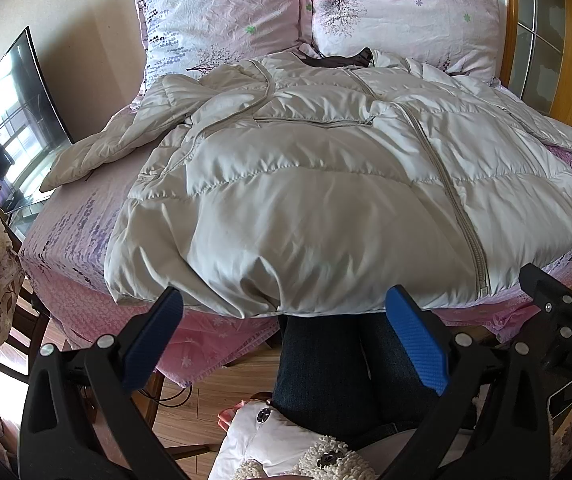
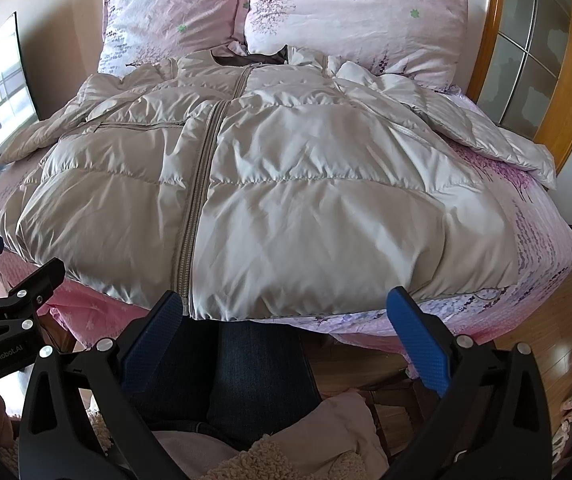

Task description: Fold large clothes

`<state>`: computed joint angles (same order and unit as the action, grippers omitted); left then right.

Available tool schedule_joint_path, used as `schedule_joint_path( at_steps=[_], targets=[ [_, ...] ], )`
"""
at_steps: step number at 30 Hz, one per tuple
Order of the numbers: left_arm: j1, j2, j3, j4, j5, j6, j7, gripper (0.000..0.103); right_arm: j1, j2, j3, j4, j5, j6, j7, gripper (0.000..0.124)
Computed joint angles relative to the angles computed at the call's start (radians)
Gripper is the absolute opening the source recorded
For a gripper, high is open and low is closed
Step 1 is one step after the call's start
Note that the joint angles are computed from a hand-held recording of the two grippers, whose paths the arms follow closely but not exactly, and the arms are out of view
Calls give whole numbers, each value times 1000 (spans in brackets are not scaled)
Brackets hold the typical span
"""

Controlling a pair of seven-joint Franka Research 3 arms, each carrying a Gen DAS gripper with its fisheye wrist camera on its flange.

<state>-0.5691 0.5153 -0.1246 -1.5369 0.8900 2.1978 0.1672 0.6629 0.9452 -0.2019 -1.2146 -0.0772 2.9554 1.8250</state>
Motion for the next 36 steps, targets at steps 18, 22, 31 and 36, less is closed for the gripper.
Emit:
schedule_joint_path(
  at_steps=[18, 22, 31, 36],
  targets=[
    [-1, 0, 1, 0, 1, 0, -1, 101, -3, -18, 2, -28, 16, 19, -19, 102],
    [-1, 0, 0, 0, 0, 0, 0, 101, -3, -19, 2, -26, 19, 19, -21, 102],
    [-1, 0, 1, 0, 0, 0, 0, 101, -1, -22, -1, -30, 22, 23, -22, 102],
    [-1, 0, 1, 0, 0, 0, 0, 101, -1, -22, -1, -33, 22, 26, -24, 102]
  ],
)
